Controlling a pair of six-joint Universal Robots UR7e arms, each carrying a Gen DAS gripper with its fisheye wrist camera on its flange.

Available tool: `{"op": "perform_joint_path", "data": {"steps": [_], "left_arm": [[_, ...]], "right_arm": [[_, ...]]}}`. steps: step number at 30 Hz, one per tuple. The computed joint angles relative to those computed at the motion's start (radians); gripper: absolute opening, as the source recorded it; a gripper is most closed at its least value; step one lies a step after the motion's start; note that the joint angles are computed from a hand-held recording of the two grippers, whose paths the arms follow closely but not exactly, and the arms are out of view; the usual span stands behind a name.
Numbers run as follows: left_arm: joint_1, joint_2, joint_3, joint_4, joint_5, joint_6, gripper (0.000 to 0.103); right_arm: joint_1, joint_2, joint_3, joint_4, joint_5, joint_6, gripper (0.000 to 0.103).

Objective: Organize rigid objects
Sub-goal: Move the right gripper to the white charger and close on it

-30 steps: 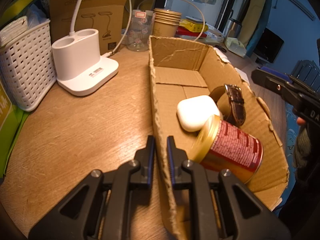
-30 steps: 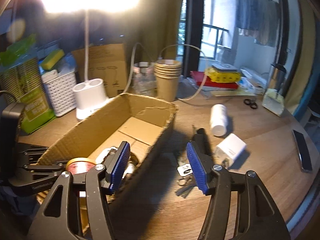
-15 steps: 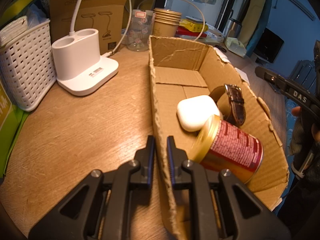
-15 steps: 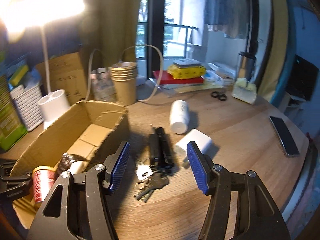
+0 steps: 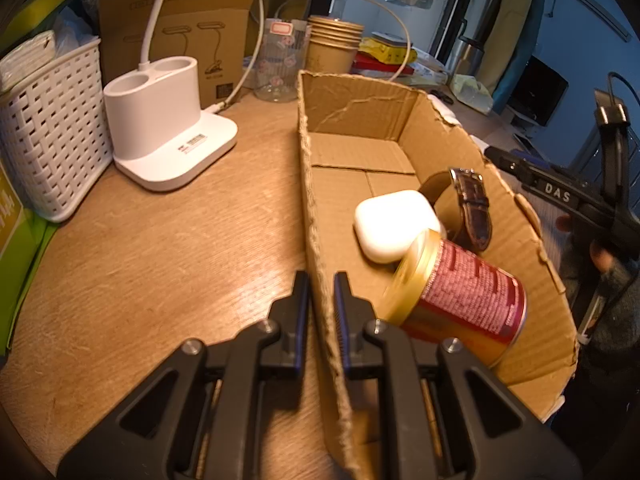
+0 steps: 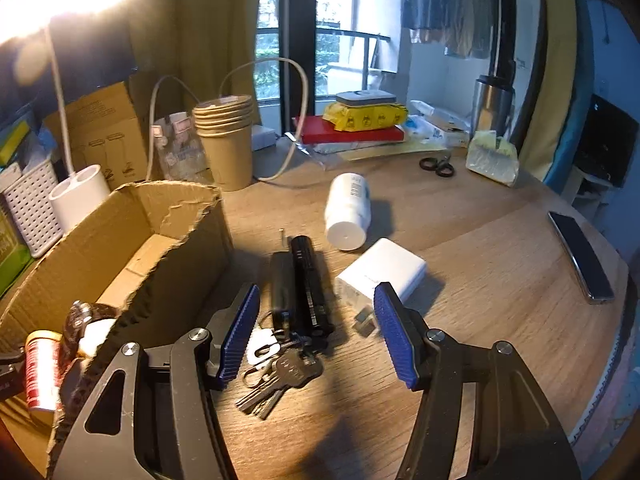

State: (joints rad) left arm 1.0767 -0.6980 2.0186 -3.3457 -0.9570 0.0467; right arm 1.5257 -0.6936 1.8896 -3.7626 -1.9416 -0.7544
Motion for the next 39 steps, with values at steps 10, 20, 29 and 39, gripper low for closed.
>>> {"op": "perform_joint_path", "data": {"steps": [10,20,29,39], "left_arm": [[0.000,0.000,0.000,0.000,0.000,0.000,0.014],[0.000,0.001,-0.001,0.000,0.000,0.001,0.014],[0.000,0.000,0.000,-0.001,0.000,0.001,0.014],[0.001,0.001,-0.001,-0.001,0.000,0.001,0.014]], "right_arm": [[-0.024,0.012,-0.117,0.107,-0.074,0.078,0.063],[-0.021,0.038,-0.171,0.164,-0.096,0.079,0.063],[-0.017,0.058,-0.219,0.232,-0.141,0.097,0.066],[-0.027,0.043,-0.227,0.310,-0.126,0.126,0.063]]}}
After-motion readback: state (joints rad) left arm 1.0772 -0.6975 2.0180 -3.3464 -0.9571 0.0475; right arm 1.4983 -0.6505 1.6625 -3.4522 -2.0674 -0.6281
